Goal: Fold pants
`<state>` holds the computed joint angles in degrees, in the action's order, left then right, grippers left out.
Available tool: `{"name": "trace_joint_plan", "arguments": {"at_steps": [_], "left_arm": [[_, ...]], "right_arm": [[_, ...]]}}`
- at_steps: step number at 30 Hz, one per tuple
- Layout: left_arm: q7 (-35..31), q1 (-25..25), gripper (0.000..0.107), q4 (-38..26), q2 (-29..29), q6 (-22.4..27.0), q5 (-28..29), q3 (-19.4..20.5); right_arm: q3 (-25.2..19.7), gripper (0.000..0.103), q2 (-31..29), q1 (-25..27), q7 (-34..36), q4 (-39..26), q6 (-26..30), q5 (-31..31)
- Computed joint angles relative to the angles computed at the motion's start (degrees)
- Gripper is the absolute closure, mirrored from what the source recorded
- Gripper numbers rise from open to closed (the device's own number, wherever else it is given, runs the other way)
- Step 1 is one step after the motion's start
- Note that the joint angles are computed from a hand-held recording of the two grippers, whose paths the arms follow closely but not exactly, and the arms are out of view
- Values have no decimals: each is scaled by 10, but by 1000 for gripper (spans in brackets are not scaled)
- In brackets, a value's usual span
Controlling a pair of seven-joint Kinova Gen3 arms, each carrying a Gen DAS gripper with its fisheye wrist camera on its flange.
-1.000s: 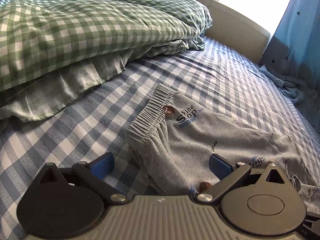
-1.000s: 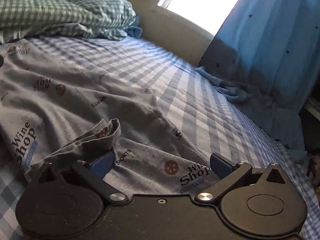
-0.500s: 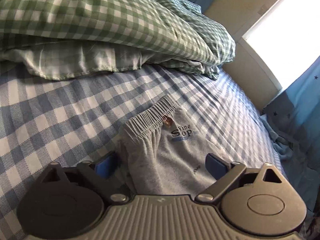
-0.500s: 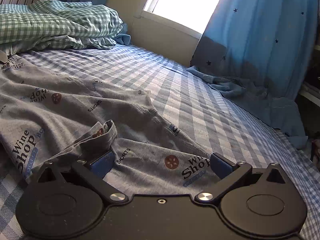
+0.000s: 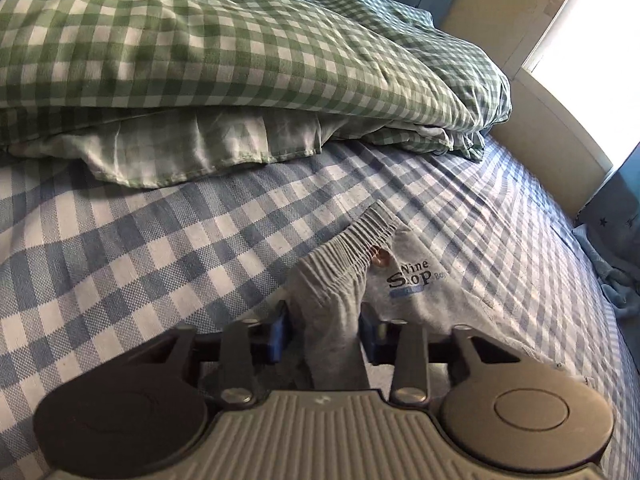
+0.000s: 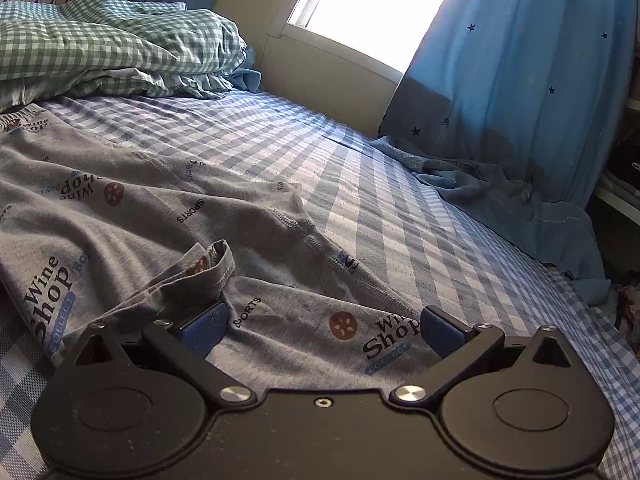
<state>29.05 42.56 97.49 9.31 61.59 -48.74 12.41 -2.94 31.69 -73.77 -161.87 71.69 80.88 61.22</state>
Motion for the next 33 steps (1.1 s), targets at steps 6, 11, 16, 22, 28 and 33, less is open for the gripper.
{"name": "trace_joint_plan", "arguments": {"at_steps": [6, 11, 16, 22, 28, 33], "left_arm": [[-41, 82, 95, -23, -13, 4, 1, -94], [-122, 135, 96, -78, 14, 54, -24, -127], [-161, 140, 96, -115, 19, 85, -84, -91], [-281, 179, 96, -208, 40, 67, -149, -79], [-420, 134, 96, -326, 109, 22, -231, 74], [-537, 109, 95, -394, 196, -46, -277, 207]], "right_arm": [[0, 1, 1, 0, 0, 0, 0, 0], [0, 1, 0, 0, -2, 0, -1, 0], [-27, 2, -34, 25, -32, 32, -32, 6], [-25, 1, -124, 17, -129, 111, -39, 63], [-66, 1, -207, 28, -155, 162, 57, 58], [-106, 1, -268, 41, -179, 214, 160, 26]]}}
